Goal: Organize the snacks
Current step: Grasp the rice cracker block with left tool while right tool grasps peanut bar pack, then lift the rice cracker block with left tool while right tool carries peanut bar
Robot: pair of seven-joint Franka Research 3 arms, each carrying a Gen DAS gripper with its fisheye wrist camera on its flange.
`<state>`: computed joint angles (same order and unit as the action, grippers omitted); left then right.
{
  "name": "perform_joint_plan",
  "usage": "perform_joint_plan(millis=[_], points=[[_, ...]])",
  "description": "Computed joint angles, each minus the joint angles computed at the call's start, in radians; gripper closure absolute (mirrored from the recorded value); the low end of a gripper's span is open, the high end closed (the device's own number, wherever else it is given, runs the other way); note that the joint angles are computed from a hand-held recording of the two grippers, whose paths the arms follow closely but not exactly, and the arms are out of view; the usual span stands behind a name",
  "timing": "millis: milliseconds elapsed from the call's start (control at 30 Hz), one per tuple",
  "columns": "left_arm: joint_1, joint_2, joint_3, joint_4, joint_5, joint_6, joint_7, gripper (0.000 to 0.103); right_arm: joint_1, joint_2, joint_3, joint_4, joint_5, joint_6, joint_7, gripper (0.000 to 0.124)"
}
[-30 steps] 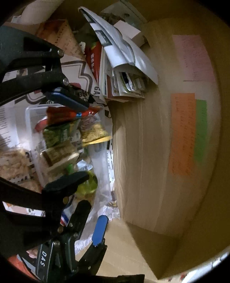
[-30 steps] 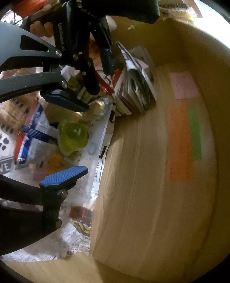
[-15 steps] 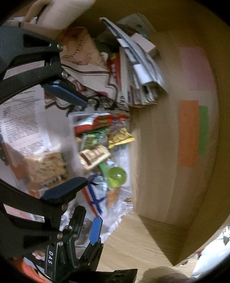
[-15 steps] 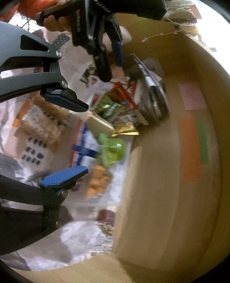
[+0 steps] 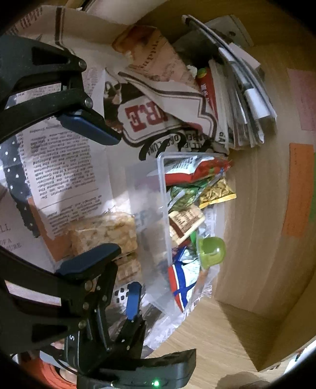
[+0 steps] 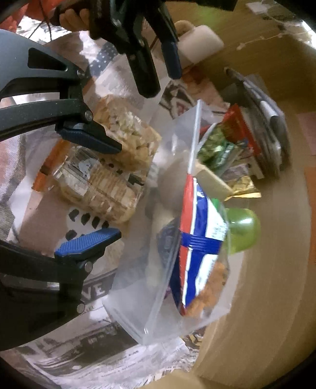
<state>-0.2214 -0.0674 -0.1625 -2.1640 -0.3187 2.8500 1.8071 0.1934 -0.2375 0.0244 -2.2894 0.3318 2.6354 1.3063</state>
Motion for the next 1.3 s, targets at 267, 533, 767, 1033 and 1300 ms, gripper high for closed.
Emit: perform_joint_plan(millis=[267, 533, 767, 1033, 1300], points=[[-0.010, 0.046, -0.022, 0.041, -0.047, -0.057, 0.039, 0.020, -0.027, -0.040, -0.009, -0.043, -0.040, -0.012, 0.008, 0.065], [0.007, 0.120, -0.061, 0.109, -0.032, -0.121, 0.003, 0.023, -0.026, -0.064, -0.039, -0.072, 0.032, -0.021, -0.046, 0.077], [0.007, 0.134, -0.082, 0.102, 0.054, -0.086, -0.071, 0.052, -0.029, -0.088, -0.039, -0.099, 0.063, 0.008, -0.064, 0.084], [0.001, 0.078, -0.083, 0.039, 0.045, -0.042, -0.067, 0.057, -0.014, -0.148, -0.057, -0.140, 0.119, 0.042, -0.103, 0.086], [-0.041, -0.009, -0.043, -0.017, -0.032, 0.022, -0.005, 0.057, 0.001, -0.212, -0.056, -0.162, 0.144, 0.087, -0.119, 0.086]])
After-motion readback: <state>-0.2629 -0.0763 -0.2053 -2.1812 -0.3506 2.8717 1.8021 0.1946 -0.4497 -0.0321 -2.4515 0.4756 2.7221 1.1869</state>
